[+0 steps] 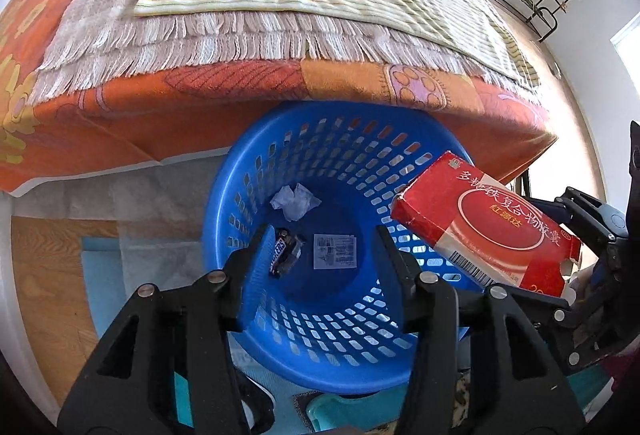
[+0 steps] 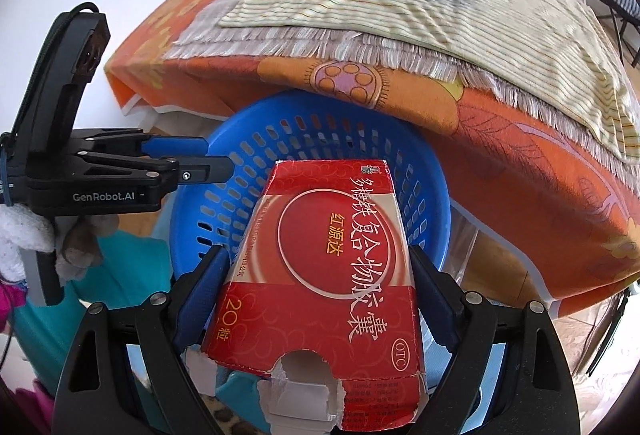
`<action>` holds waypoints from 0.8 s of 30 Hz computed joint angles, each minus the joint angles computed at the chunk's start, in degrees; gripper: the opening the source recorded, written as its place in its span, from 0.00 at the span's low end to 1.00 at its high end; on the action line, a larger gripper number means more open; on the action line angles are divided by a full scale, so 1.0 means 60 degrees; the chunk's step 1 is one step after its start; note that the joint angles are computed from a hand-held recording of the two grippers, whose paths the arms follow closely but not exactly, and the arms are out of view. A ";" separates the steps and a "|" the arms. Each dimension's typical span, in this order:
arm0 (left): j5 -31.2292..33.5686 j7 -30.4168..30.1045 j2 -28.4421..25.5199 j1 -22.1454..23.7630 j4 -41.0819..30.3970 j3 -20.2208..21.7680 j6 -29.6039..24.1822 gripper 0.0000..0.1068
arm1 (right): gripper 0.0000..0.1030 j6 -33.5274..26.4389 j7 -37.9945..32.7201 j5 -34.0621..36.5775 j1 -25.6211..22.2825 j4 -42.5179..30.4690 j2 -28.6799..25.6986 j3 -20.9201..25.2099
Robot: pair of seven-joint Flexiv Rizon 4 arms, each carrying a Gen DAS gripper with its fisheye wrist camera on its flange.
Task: Collect trash
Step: 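Drop the Snickers wrapper and red box into the blue basket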
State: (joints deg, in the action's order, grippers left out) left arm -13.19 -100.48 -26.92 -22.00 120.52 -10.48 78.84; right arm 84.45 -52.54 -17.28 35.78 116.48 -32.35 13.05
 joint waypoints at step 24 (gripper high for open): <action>-0.0129 -0.0004 -0.0006 0.0106 -0.0020 -0.0122 0.0053 0.48 | 0.90 0.0174 -0.0469 -0.0043 0.0131 -0.0075 -0.0085 -0.0078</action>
